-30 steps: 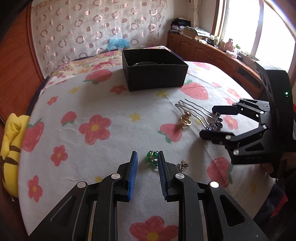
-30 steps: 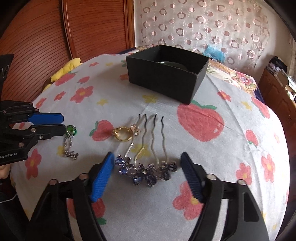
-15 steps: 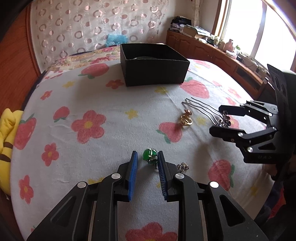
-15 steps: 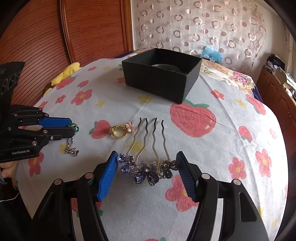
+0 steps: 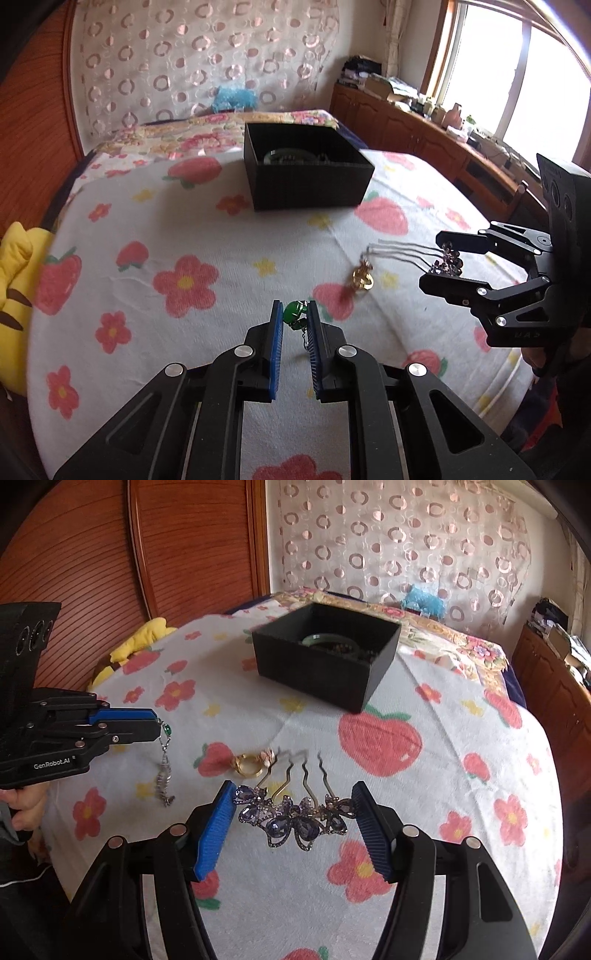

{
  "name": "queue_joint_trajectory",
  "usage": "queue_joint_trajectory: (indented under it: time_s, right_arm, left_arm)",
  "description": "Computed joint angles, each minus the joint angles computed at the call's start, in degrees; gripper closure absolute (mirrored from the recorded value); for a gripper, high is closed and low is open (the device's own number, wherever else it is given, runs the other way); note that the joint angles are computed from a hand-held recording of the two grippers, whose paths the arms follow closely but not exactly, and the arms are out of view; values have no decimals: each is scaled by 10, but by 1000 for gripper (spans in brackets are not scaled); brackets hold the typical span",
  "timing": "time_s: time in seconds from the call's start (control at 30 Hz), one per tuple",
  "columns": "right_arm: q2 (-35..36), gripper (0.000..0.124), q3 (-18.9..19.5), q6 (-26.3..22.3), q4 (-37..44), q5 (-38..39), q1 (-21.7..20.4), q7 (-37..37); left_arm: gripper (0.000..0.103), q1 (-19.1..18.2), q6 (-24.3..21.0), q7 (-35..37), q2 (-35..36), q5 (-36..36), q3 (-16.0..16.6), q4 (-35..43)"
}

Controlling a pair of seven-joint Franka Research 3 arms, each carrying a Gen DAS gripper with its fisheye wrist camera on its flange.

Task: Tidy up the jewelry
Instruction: 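Grasp the green pendant chain with the left tool while the right tool grasps the hairpins, then carry the pendant chain and hairpins over the box and lower them inside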

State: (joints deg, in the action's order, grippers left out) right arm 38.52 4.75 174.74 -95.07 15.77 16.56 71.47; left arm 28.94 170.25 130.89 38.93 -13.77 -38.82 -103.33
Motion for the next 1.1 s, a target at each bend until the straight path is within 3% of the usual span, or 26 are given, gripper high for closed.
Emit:
queue_joint_trajectory:
  time_s: [0.37, 0.8, 1.1]
  right_arm:
    - [-15, 57, -2, 13, 5, -1, 0, -5]
    - [-15, 57, 8, 19, 26, 3, -12, -20]
    - [3, 57, 16, 14, 71, 5, -22, -39]
  left_arm:
    - [91, 25, 12, 7, 6, -2, -38, 9]
    - [91, 34, 37, -13, 9, 30, -59, 15]
    - [91, 20, 37, -37, 22, 62, -53, 52]
